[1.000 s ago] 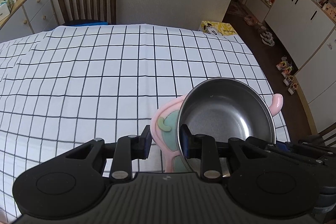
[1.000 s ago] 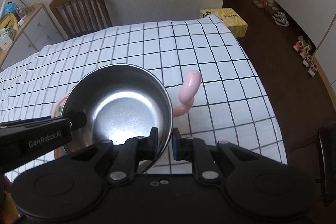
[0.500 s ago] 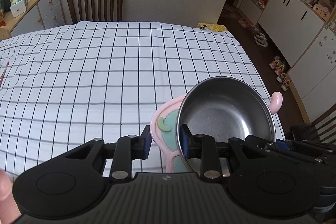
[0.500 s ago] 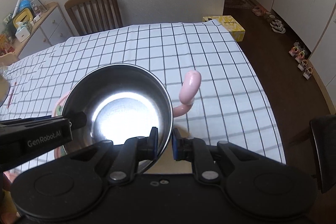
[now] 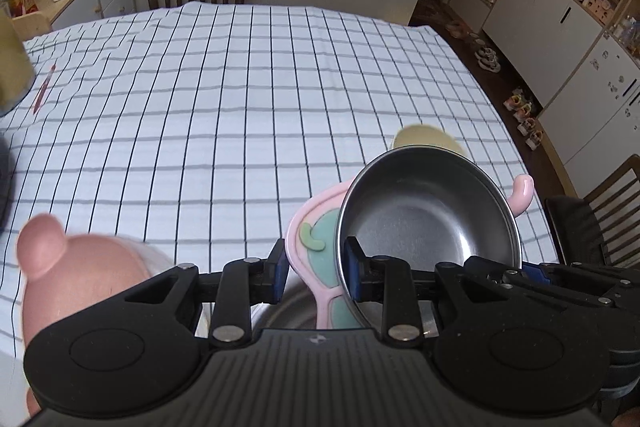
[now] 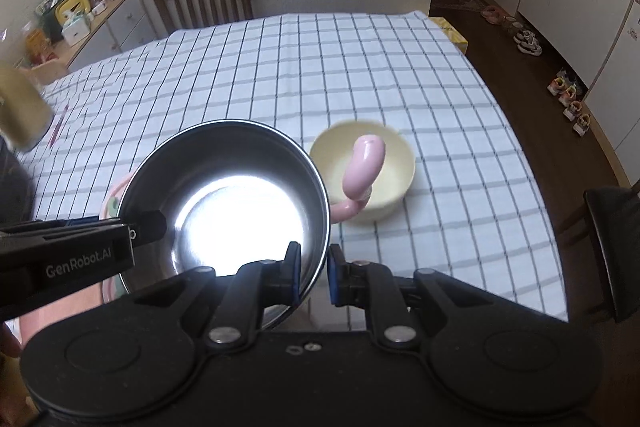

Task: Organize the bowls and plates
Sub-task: 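Carry the pink-handled pot with both tools over the large steel bowl, then lower the pink-handled pot into the steel bowl with both tools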

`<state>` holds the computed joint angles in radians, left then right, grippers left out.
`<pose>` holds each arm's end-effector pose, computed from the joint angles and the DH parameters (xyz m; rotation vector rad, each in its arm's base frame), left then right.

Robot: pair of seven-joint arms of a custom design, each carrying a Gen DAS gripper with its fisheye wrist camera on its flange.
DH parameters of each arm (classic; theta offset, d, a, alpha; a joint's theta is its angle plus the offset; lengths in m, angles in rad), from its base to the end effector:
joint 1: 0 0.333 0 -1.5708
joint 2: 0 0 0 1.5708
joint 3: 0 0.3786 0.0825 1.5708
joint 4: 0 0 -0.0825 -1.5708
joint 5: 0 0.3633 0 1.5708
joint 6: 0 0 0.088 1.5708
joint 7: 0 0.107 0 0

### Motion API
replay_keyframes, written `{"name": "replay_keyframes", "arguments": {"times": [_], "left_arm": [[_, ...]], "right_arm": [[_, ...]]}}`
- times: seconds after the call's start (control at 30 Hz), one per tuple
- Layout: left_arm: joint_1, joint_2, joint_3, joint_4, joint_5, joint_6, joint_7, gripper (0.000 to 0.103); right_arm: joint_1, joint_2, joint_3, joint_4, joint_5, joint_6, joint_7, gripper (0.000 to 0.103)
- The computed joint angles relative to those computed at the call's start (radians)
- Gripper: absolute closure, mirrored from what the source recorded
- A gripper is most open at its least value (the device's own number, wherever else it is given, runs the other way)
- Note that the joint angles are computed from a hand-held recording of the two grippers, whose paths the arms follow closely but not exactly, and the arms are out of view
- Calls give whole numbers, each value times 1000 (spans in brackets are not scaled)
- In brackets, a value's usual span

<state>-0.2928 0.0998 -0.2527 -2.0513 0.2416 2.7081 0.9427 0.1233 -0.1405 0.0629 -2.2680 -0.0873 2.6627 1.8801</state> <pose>0.5106 -0.3131 0.5282 -1.8804 2.0771 -0.7504 0.5014 0.0986 0.5501 -1.8433 1.9472 -0.4570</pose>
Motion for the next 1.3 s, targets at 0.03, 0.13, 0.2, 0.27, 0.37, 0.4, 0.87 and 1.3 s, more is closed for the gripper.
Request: {"name": "replay_keyframes", "arguments": {"times": [0.03, 0.13, 0.2, 0.27, 0.37, 0.4, 0.87, 1.3], "left_arm": [[2, -13, -2, -24, -10, 7, 7, 75], [3, -44, -5, -78, -27, 15, 22, 75], [2, -62, -6, -113, -39, 25, 31, 75], [1, -71, -6, -134, -53, 28, 42, 75], [-2, -81, -7, -164, -64, 34, 52, 75], [-2, -88, -7, -185, -70, 46, 60, 75], [-10, -65, -6, -226, -16, 57, 44, 75], [-8, -56, -7, -224, -14, 35, 43, 76]], "right_arm": [[2, -11, 4, -15, -1, -2, 7, 89], [5, -48, 19, -66, -7, -7, 29, 89], [7, -69, 29, -97, -6, -5, 42, 89], [7, -82, 38, -118, -5, -5, 55, 89], [7, -95, 48, -146, -5, -5, 68, 89], [7, -100, 51, -157, -3, -4, 72, 89], [7, -103, 65, -231, -9, 37, 97, 90], [17, -91, 59, -239, 1, 40, 76, 93]]}}
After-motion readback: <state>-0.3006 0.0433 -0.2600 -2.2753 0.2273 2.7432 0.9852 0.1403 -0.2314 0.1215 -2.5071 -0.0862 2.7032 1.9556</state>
